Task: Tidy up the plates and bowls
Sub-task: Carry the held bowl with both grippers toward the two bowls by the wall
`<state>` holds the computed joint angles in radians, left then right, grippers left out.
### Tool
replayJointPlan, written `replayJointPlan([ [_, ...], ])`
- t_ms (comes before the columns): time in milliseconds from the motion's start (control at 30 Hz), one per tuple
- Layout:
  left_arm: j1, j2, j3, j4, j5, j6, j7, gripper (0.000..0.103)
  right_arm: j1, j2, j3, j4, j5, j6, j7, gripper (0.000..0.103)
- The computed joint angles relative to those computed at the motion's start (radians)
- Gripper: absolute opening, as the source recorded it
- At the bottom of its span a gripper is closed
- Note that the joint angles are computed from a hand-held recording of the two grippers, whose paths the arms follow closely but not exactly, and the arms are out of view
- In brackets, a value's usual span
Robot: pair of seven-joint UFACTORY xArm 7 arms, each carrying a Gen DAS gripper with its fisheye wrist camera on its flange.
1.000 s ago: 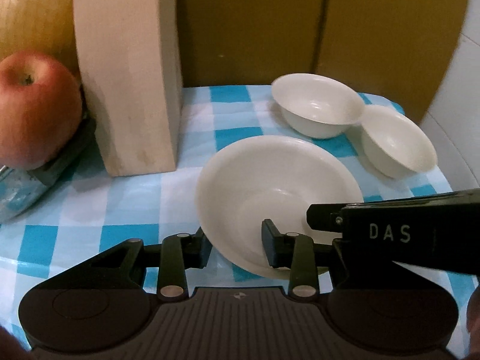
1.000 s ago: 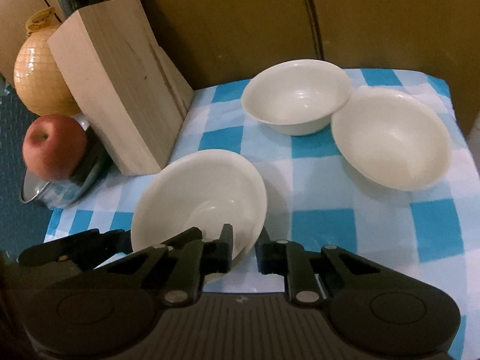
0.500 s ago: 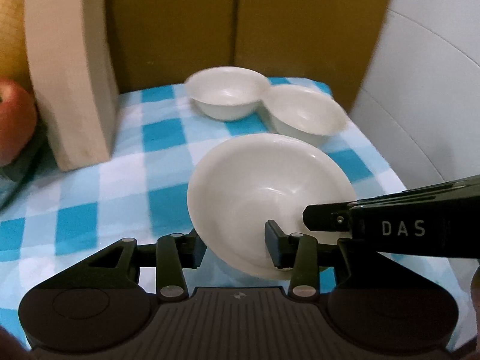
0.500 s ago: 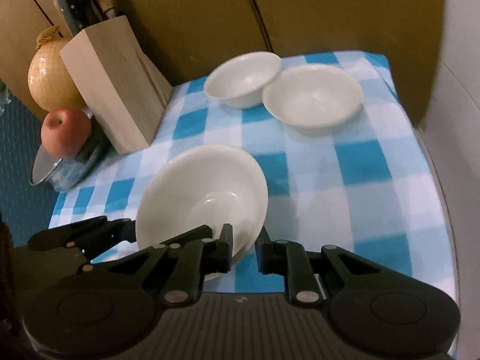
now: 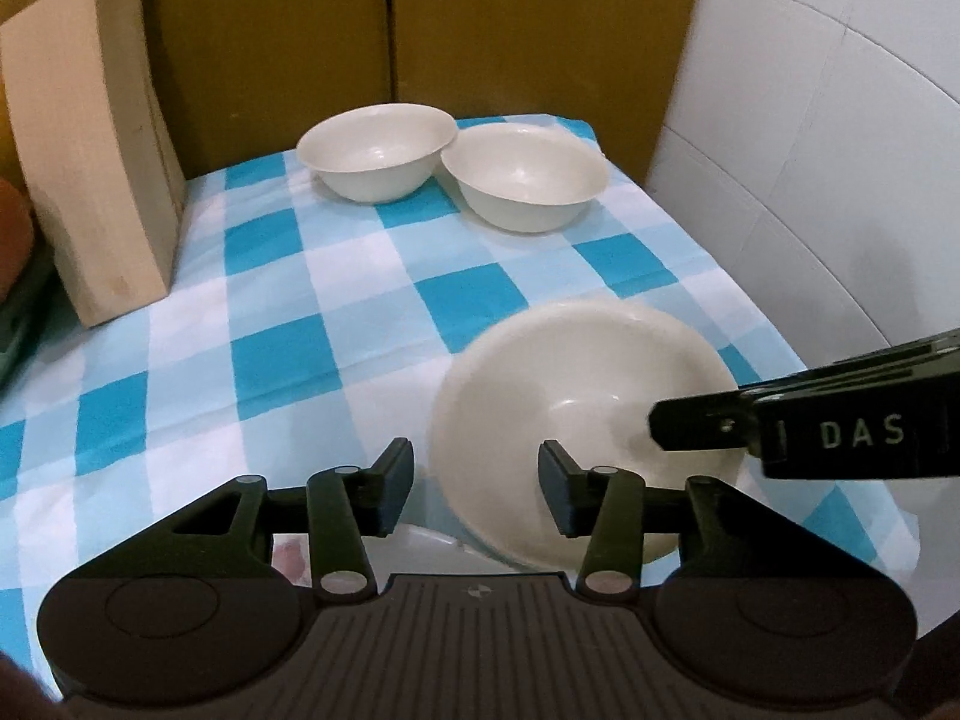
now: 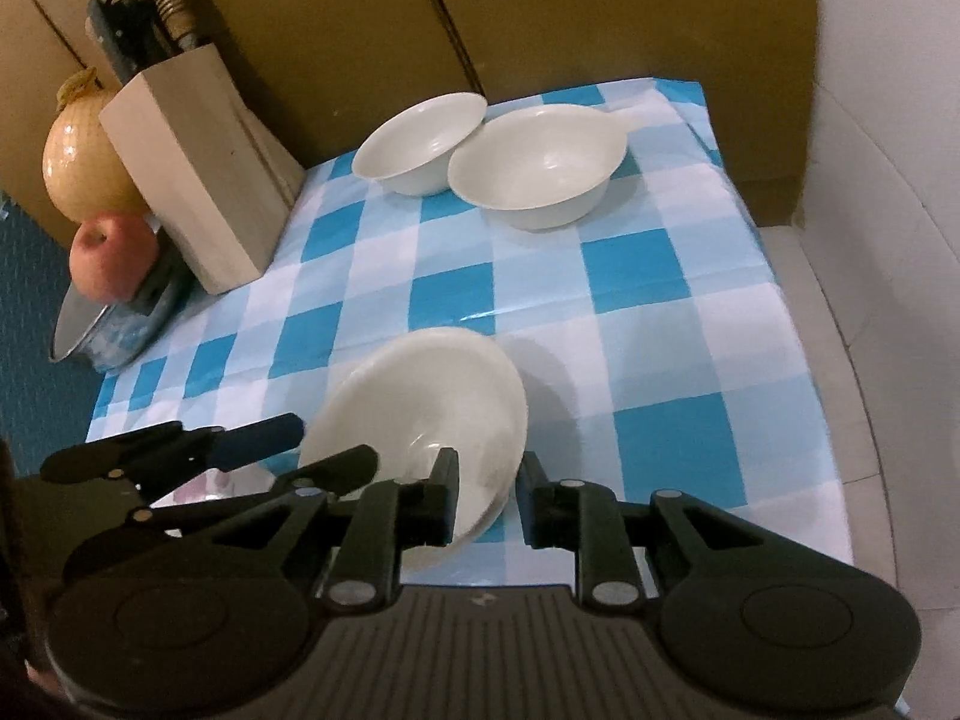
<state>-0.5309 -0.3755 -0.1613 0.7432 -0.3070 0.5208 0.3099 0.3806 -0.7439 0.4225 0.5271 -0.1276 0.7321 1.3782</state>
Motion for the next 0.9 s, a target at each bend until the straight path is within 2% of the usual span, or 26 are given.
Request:
replayJointPlan([
  [133, 0.01, -0.001, -0.004, 0.008, 0.011, -0.008, -0.024, 0.057, -0.011, -0.023, 0.009, 0.006, -0.014, 0.008, 0.009, 0.018],
  [300, 0.026, -0.007, -0.019, 0.014, 0.052, -0.059, -0.059, 0.064, -0.025, -0.032, 0.016, 0.028, -0.031, 0.044, 0.01, 0.021],
  [500, 0.048, 0.023, -0.036, 0.045, 0.102, -0.095, -0.137, 0.064, -0.052, -0.039, 0.013, 0.045, -0.057, 0.109, 0.0, 0.022],
  [633, 0.074, 0.076, -0.067, 0.093, 0.154, -0.106, -0.245, 0.067, -0.124, -0.014, 0.025, 0.086, -0.146, 0.168, -0.029, 0.023],
  [733, 0.082, 0.126, -0.084, 0.142, 0.188, -0.101, -0.327, 0.067, -0.164, 0.013, 0.005, 0.099, -0.195, 0.14, -0.048, 0.023],
  [900, 0.128, 0.198, -0.149, 0.194, 0.404, -0.144, -0.523, 0.068, -0.231, 0.064, -0.023, 0.122, -0.268, 0.073, -0.074, 0.025],
])
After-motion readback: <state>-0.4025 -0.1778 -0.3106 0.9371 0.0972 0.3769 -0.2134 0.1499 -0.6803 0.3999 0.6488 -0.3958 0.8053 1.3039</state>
